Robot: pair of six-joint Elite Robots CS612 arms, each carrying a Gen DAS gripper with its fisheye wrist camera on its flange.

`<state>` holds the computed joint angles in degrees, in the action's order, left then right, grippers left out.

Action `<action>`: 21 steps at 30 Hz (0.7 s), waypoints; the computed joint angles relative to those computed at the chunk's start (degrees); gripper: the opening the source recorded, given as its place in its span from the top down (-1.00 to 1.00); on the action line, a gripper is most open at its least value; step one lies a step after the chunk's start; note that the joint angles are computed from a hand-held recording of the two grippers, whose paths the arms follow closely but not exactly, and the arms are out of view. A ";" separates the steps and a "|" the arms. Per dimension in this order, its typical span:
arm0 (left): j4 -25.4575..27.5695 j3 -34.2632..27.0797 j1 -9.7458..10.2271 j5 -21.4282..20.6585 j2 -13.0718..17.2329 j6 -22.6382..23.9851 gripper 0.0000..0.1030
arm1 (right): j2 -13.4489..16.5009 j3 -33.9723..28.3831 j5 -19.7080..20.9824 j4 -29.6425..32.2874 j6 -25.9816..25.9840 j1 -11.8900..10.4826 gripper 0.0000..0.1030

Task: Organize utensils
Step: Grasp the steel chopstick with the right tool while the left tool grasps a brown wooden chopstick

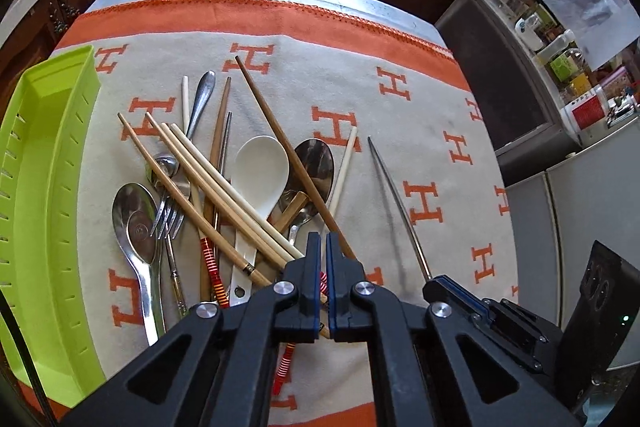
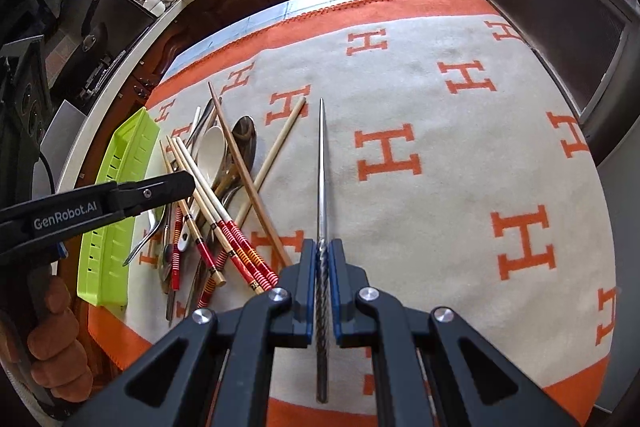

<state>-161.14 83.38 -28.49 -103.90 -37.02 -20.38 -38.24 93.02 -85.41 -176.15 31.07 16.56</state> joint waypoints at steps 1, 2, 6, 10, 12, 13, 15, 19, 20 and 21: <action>0.00 -0.33 0.39 -0.91 0.25 -1.23 0.88 | 0.04 -0.26 -0.27 0.14 -0.23 0.10 0.88; 0.10 -0.46 0.71 -1.89 0.39 -2.18 0.68 | 0.07 -0.44 -0.15 0.20 -0.33 0.15 0.88; 0.60 -1.97 1.02 -3.40 1.63 -5.41 0.12 | 0.34 -0.78 0.35 -0.07 -0.38 0.13 0.89; 2.13 -3.50 0.36 -3.40 2.70 -5.75 0.11 | 0.54 -0.49 1.21 -0.52 0.53 -0.28 0.88; 2.64 -3.86 -0.04 -3.03 3.02 -5.86 0.11 | 0.55 -0.34 1.34 -0.38 0.72 -0.42 0.88; 3.30 -4.23 -0.27 -2.70 3.23 -5.79 0.12 | 0.56 -0.27 1.36 -0.35 0.76 -0.51 0.88; 4.29 -4.67 -0.58 -2.08 3.51 -5.73 0.23 | 0.57 -0.04 1.65 -0.52 0.87 -0.71 0.88; 6.38 -5.84 -1.28 -0.17 4.16 -5.85 0.67 | 0.67 0.25 2.29 -0.91 1.10 -1.00 0.88; 6.42 -5.96 -1.50 0.75 4.24 -5.94 0.67 | 0.76 0.18 2.37 -0.84 1.07 -1.00 0.88; 6.56 -6.13 -1.69 1.52 4.33 -5.98 0.67 | 0.84 0.15 2.49 -0.75 1.03 -1.02 0.88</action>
